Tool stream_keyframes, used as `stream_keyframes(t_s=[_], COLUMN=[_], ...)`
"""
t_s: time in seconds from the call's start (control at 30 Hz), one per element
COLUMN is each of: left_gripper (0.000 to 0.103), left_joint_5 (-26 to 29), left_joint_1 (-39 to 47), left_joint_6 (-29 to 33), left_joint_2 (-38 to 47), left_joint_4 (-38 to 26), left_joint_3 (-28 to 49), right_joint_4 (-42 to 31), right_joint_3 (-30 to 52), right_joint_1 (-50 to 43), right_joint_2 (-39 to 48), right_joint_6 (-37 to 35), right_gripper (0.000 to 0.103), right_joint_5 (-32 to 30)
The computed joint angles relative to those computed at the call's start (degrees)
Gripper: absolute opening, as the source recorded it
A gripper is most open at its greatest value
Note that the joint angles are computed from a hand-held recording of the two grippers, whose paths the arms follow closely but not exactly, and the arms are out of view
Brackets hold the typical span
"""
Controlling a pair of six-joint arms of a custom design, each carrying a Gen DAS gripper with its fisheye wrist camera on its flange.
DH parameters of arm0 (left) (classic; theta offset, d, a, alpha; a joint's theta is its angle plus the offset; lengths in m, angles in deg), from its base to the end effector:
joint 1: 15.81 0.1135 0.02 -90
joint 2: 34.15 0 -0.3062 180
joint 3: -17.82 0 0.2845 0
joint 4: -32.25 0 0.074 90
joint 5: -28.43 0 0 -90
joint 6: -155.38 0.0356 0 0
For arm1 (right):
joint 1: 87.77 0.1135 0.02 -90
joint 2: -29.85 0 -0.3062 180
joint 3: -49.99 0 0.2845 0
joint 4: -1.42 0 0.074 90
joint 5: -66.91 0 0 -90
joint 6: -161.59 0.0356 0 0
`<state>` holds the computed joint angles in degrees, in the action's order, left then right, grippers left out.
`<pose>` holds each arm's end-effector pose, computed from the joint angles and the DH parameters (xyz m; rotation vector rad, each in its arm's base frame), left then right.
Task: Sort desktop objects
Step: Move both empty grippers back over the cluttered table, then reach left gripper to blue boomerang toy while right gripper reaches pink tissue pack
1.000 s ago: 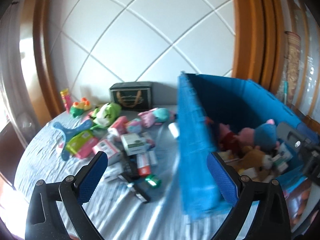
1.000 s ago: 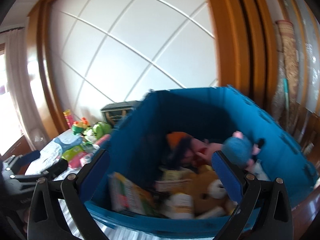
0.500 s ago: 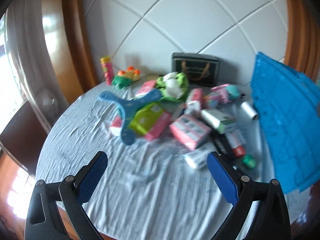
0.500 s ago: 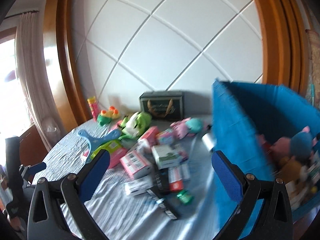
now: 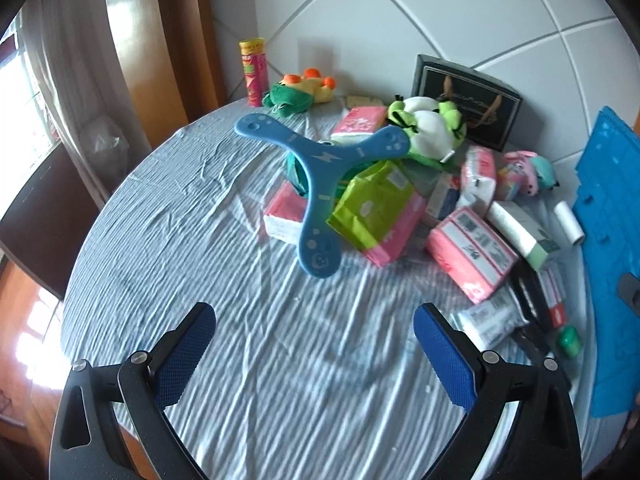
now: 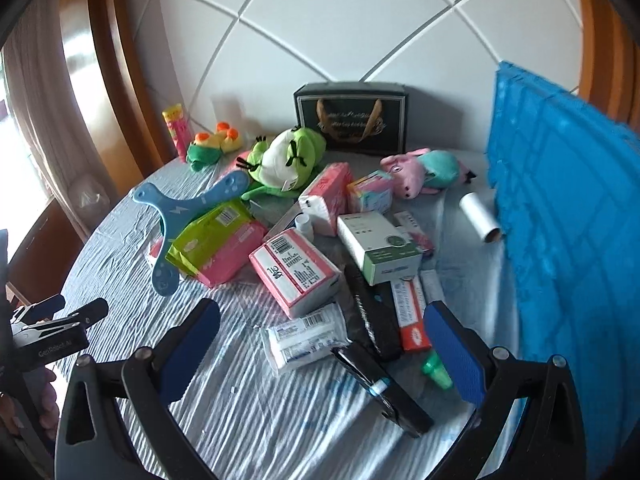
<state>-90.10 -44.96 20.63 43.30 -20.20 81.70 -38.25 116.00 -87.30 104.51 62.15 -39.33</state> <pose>0.2465 -0.1180 0.2494 -0.4748 2.4677 0.1895 0.2921 0.0124 0.2852 -0.3348 2.3634 0.2681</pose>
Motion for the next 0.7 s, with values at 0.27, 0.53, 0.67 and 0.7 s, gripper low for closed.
stream_keyframes(t_s=[0.27,0.53,0.67,0.7], left_gripper=[0.101,0.101,0.101,0.101], left_joint_5=[7.09,14.32,17.28,17.60], left_joint_1=[10.63,19.43,22.28,22.68], left_joint_6=[8.74,21.59,25.08,25.44], left_joint_2=[5.93,13.81,18.44,19.29], left_joint_4=[7.80,14.52,15.87,15.88], left_joint_3=[-1.20,2.89,6.19,7.04], right_joint_4=[3.32,3.80,2.90,2.43], right_joint_3=[3.81,7.03,9.88,10.70], right_joint_1=[7.56,12.54,14.00,14.25], right_joint_2=[13.17,20.57,23.92,24.87], right_joint_6=[2.25,11.86,14.78,14.93], right_gripper=[0.103,0.103,0.103,0.103], right_joint_5=[6.71,12.98,15.50,15.97])
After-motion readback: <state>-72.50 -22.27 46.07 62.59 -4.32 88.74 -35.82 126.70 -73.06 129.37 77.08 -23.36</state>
